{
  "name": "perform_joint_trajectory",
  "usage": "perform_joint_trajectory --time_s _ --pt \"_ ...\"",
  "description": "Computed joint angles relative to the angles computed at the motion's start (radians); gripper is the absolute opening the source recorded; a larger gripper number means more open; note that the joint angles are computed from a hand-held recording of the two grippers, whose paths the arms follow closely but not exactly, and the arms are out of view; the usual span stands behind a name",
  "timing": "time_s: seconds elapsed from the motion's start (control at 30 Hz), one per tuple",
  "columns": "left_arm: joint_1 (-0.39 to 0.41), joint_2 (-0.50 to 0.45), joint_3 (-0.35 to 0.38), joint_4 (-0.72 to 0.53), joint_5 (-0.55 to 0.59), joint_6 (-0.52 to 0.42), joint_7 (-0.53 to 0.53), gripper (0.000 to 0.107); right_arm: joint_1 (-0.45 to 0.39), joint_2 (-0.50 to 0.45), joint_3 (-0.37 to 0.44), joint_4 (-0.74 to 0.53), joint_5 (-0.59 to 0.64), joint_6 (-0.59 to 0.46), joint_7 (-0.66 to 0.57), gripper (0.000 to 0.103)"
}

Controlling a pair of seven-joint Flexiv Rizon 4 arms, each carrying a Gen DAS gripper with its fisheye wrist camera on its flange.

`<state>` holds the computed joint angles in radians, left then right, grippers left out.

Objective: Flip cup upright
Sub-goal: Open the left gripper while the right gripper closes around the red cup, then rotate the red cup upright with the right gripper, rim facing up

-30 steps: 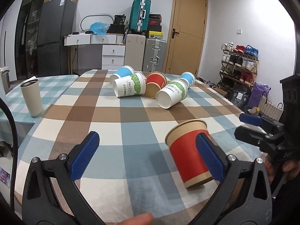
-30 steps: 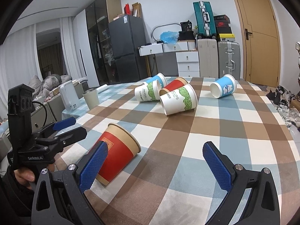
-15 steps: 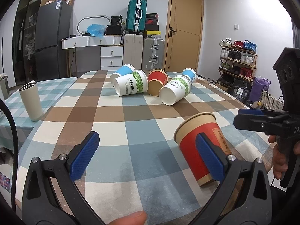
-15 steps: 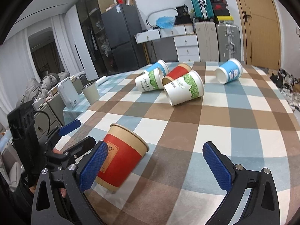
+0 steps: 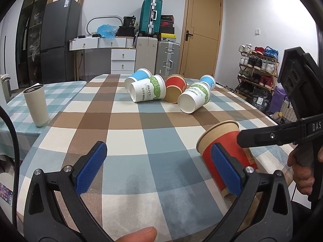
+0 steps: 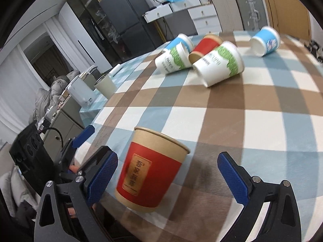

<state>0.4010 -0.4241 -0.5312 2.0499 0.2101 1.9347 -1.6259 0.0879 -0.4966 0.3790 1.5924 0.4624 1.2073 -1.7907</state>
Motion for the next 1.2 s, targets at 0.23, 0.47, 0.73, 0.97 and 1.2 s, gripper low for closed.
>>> perform_joint_trajectory --time_s 0.23,0.47,0.73,0.97,1.2 --pt "0.004 0.000 -0.002 0.002 0.004 0.001 -0.001 0.102 -0.025 -0.042 0.008 -0.102 0.054 -0.169 0.032 0.097" --pt "0.006 0.000 -0.003 0.005 0.007 0.004 -0.005 0.102 -0.037 -0.077 -0.008 -0.188 0.137 -0.323 0.043 0.077" --pt "0.007 -0.001 -0.004 0.005 0.010 0.004 -0.008 0.102 -0.024 -0.047 -0.032 -0.172 0.178 -0.301 -0.007 0.066" --pt "0.007 0.001 -0.004 0.005 0.009 0.003 -0.008 0.102 0.092 0.011 -0.093 -0.008 0.009 0.102 -0.039 0.066" --pt "0.006 0.000 -0.003 0.005 0.009 0.004 -0.007 0.102 0.284 -0.021 -0.307 0.089 -0.229 0.377 0.150 0.067"
